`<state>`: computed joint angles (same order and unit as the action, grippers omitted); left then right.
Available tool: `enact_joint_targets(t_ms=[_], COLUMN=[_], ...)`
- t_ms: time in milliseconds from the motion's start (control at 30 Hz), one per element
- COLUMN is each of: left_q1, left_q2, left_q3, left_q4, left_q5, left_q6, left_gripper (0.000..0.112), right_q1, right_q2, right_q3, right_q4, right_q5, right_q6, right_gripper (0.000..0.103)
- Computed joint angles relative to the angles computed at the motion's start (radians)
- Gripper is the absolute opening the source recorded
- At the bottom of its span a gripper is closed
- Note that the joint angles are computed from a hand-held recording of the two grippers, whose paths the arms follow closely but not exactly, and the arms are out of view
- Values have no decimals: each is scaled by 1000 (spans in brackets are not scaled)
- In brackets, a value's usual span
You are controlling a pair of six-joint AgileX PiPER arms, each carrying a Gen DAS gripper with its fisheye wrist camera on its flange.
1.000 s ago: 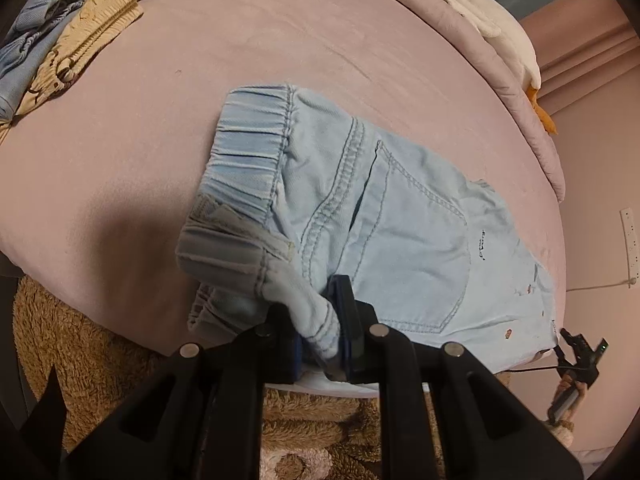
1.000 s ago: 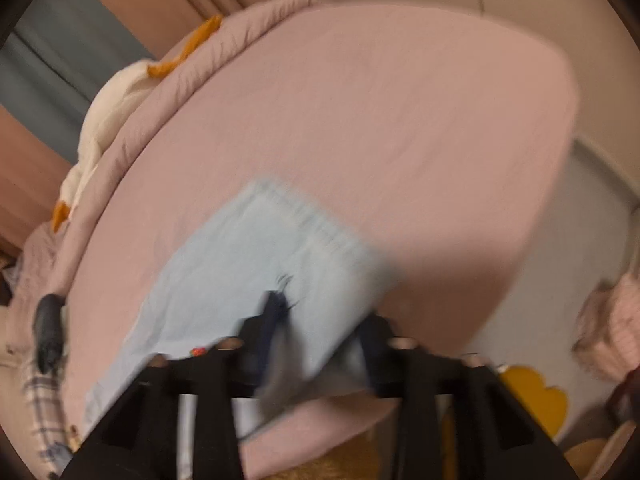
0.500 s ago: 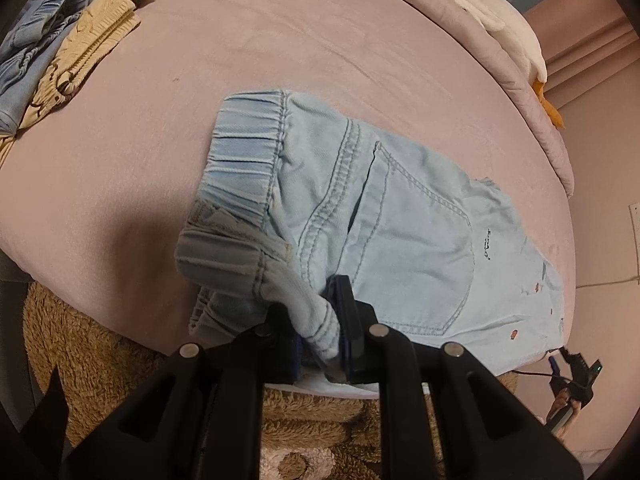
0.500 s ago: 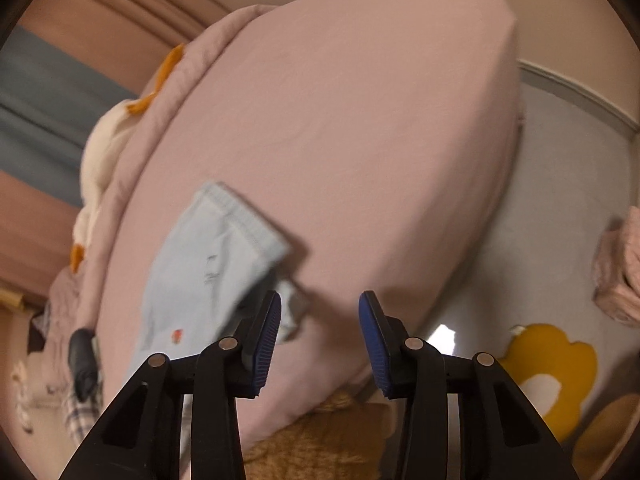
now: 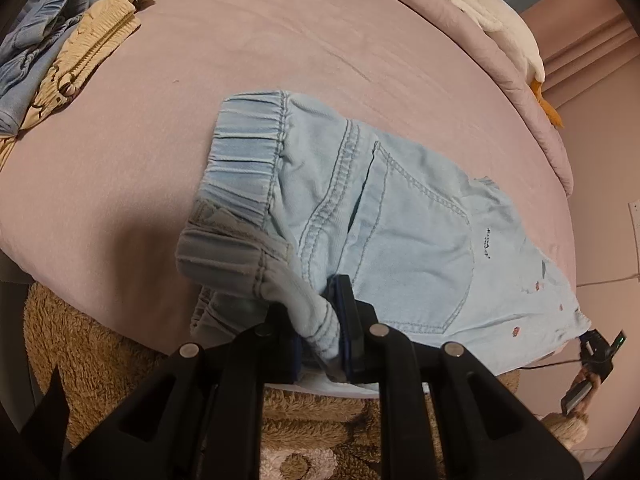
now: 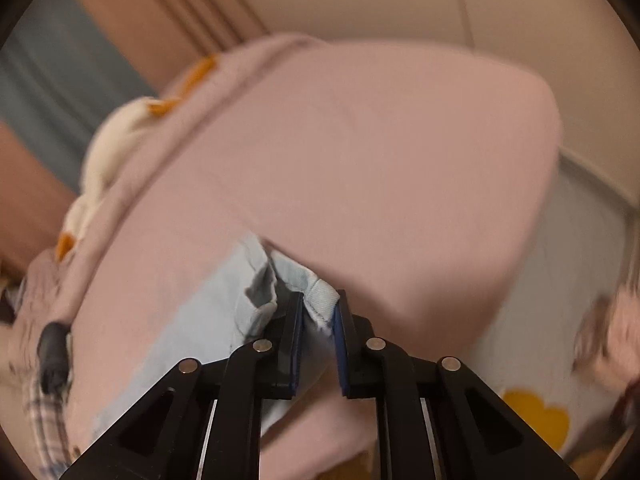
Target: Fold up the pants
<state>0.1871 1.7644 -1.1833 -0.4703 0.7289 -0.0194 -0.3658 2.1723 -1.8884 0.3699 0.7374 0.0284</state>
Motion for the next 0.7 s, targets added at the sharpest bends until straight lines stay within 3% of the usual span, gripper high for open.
enact_joint_targets(t_ms=[100, 167, 267, 300, 367, 400, 500, 600, 667, 700], left_q1=[-4, -5, -2, -2, -5, -6, -17, 10, 20, 17], left_q2=[1, 2, 9, 8, 0, -9, -34, -30, -24, -25], left_q3=[-3, -6, -18, -21, -16, -11, 5, 14, 20, 20], left_q4=[9, 15, 15, 16, 15, 15, 36, -17, -40, -32], left_q5=[0, 3, 14, 15, 11, 9, -15, -18, -29, -35], left_q6=[-7, -7, -10, -14, -18, -18, -15, 19, 30, 26], left_gripper=[17, 17, 18, 18, 18, 20, 22, 23, 21, 19], right_q1=[23, -5, -68, -88, -102, -103, -109, -100, -71, -49], right_q2=[78, 136, 120, 102, 51, 10, -25, 32, 92, 108], right_q3=[-90, -104, -18, 7, 58, 99, 121, 59, -14, -33], right_q4=[-143, -91, 89, 123, 96, 68, 159, 248, 169, 107], right_q5=[87, 130, 85, 83, 52, 17, 27, 74, 121, 115], right_q6=[85, 70, -14, -14, 37, 55, -25, -91, -4, 51], right_gripper=[5, 5, 7, 11, 38, 40, 40, 40, 38, 30])
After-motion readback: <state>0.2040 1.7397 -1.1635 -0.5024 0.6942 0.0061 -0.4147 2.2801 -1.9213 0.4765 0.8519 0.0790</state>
